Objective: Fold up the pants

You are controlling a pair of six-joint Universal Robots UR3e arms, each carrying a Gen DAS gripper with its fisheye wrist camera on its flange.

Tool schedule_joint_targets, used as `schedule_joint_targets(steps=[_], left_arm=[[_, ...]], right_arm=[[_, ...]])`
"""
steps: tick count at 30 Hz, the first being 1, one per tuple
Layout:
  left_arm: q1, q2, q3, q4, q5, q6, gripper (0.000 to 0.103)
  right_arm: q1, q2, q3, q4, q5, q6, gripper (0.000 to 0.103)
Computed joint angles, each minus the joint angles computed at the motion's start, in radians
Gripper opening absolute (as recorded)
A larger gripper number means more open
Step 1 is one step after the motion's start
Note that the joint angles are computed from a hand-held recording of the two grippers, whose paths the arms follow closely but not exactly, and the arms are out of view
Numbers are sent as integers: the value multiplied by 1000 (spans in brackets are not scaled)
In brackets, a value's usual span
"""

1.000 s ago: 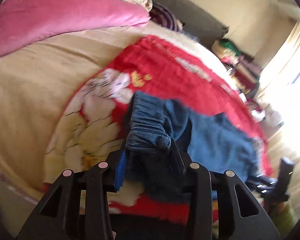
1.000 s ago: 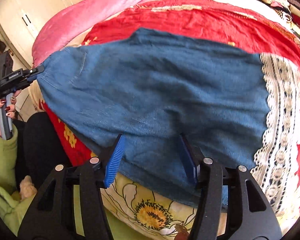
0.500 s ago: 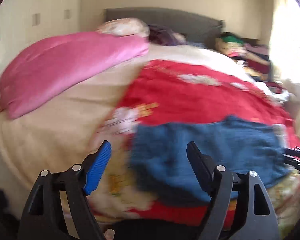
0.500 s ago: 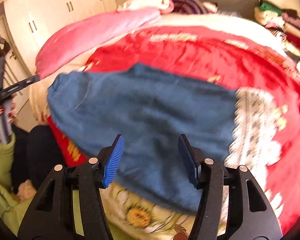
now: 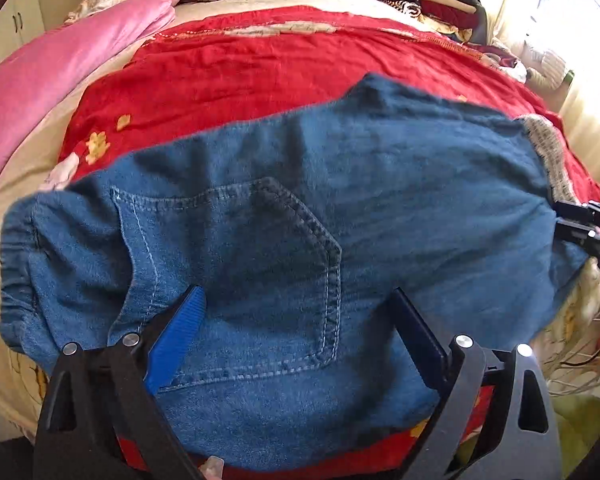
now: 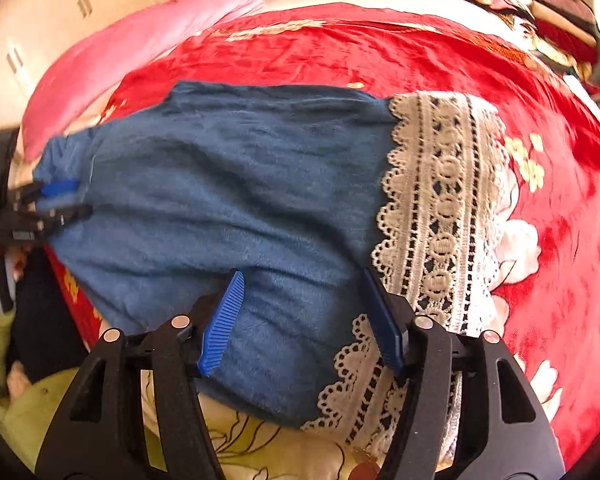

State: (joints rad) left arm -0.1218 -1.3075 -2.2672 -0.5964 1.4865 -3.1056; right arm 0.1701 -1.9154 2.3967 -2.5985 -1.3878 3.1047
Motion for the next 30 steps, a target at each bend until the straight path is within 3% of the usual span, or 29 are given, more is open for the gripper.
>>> schedule_joint_targets(steps=[4,7,13,16,21,22,25,26,27,30], left_arm=[[49,41,61,-44,-79,40,92],[15,-26,184,-40,-70,25,93],[-45,-344,497,-33,-101,-13,93],[-60,-487,625,-63,-103,-17,93],[-54,-674,764,-95,-139,-48,90],[-48,-702,777,-98,-155,-64,87],[-52,-710,749,-42,-164,-70,58],[-45,-700,733,-29,-189,-63,27],[-30,-683,710,-14,-235,-62,6],[-37,-657,707,21,-217,-61,6]], right_arm=[[-233,-236,11,87,231,-59,58],[-381,-240,-37,128,286,-65,58],[-498,54,-165,87,360,-82,54],[-483,194,-205,63,335,-93,50],[-500,255,-134,-30,368,-108,39],[-510,247,-123,-31,383,-123,32],[-532,230,-99,-23,442,-163,15],[-538,210,-79,-40,465,-177,13],[-541,185,-63,-58,479,-191,13],[-539,138,-60,-106,498,-192,12]])
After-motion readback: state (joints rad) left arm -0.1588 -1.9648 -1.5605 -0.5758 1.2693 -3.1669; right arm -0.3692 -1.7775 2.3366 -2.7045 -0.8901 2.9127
